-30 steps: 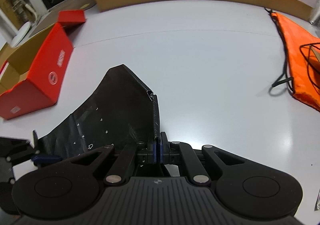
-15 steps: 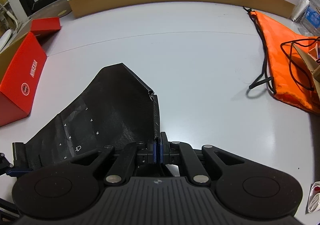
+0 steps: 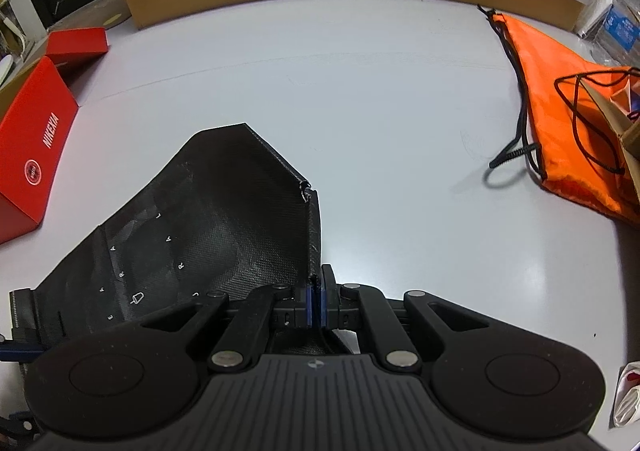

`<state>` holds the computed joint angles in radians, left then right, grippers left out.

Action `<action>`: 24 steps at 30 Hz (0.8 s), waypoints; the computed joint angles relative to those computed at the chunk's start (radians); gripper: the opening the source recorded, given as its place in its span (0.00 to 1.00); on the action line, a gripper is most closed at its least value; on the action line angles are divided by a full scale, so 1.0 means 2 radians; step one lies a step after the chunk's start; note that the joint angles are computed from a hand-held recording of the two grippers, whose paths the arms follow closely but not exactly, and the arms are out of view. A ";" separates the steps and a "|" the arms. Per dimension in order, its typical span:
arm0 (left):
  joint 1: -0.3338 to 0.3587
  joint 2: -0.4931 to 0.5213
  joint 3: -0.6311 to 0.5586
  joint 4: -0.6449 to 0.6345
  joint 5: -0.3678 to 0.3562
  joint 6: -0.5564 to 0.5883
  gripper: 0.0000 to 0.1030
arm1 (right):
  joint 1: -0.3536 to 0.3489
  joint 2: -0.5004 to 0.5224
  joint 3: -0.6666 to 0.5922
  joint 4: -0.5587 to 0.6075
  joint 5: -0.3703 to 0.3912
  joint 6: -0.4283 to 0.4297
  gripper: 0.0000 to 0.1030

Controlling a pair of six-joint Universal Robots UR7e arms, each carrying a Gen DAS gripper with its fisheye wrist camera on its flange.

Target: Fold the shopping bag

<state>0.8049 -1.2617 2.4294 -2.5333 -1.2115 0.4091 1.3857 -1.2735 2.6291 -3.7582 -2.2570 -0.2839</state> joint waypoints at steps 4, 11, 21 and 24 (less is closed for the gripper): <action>0.010 -0.020 0.004 0.016 0.000 0.013 0.54 | -0.002 0.013 0.000 -0.013 -0.005 -0.014 0.05; 0.016 -0.045 0.002 0.044 0.004 0.015 0.52 | -0.005 0.037 0.000 -0.043 -0.009 -0.040 0.07; 0.024 -0.042 -0.006 0.052 0.000 0.035 0.52 | 0.006 0.088 -0.008 -0.119 -0.041 -0.094 0.23; 0.023 -0.039 -0.005 0.048 -0.002 0.031 0.52 | 0.010 0.100 -0.012 -0.138 -0.050 -0.116 0.24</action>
<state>0.8516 -1.3394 2.4186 -2.4380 -1.2154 0.4713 1.4063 -1.0727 2.6044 -4.0332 -2.3571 -0.5155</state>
